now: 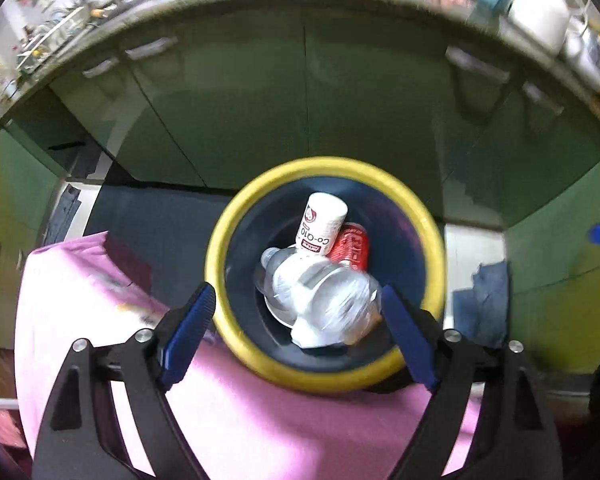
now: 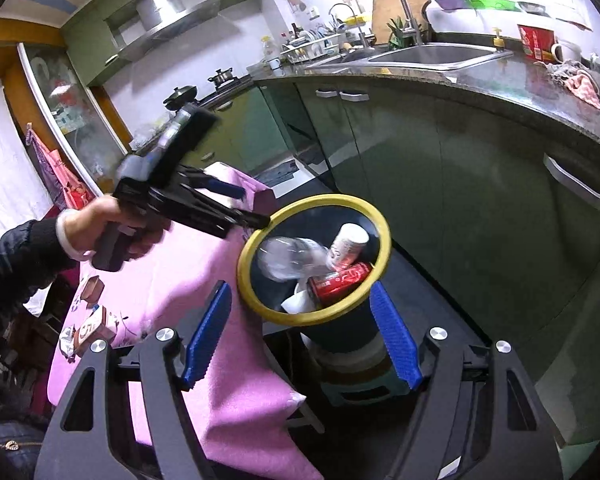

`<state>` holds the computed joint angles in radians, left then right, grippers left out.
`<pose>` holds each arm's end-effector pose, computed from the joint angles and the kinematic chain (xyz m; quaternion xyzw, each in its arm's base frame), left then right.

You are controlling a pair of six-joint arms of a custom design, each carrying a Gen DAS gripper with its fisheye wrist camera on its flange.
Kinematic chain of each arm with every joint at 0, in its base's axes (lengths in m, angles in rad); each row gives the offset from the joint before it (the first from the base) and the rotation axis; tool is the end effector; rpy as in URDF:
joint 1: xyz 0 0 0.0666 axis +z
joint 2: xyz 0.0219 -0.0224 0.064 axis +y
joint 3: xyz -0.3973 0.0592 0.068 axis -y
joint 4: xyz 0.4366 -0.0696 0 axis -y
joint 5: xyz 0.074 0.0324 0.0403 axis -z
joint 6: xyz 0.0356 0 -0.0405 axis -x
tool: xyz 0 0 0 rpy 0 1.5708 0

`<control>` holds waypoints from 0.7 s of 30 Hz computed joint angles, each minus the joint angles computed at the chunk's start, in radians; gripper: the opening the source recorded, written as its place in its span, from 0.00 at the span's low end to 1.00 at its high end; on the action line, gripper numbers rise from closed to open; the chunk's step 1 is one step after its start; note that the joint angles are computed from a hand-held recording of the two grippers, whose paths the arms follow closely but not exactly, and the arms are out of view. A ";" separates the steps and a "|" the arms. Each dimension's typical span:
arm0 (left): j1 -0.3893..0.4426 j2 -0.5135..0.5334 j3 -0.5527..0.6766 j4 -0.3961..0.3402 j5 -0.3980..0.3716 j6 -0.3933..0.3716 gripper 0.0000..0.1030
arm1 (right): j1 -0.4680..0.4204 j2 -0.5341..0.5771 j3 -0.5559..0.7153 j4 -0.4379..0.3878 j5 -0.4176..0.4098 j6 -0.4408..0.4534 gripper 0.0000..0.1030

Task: Collect trash
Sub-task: 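Carry the water bottle over the bin and release it with the left tool, then grasp the brown plastic tray by its rim with the right tool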

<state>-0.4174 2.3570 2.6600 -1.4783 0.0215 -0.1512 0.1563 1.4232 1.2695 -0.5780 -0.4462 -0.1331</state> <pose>0.7399 -0.3294 0.3923 0.2770 0.9405 -0.0365 0.1933 0.5321 0.0990 0.3957 -0.1005 0.8895 0.2572 0.3640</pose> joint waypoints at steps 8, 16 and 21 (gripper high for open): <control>0.032 -0.526 -0.668 0.364 0.069 0.153 0.86 | 0.050 -0.004 0.013 -0.021 -0.019 0.036 0.73; 0.101 -0.973 -1.163 0.582 -0.059 0.353 0.92 | 0.193 0.073 0.118 -0.132 -0.093 0.175 0.76; 0.163 -1.213 -1.413 0.628 -0.180 0.501 0.92 | 0.344 0.140 0.181 -0.173 -0.125 0.296 0.81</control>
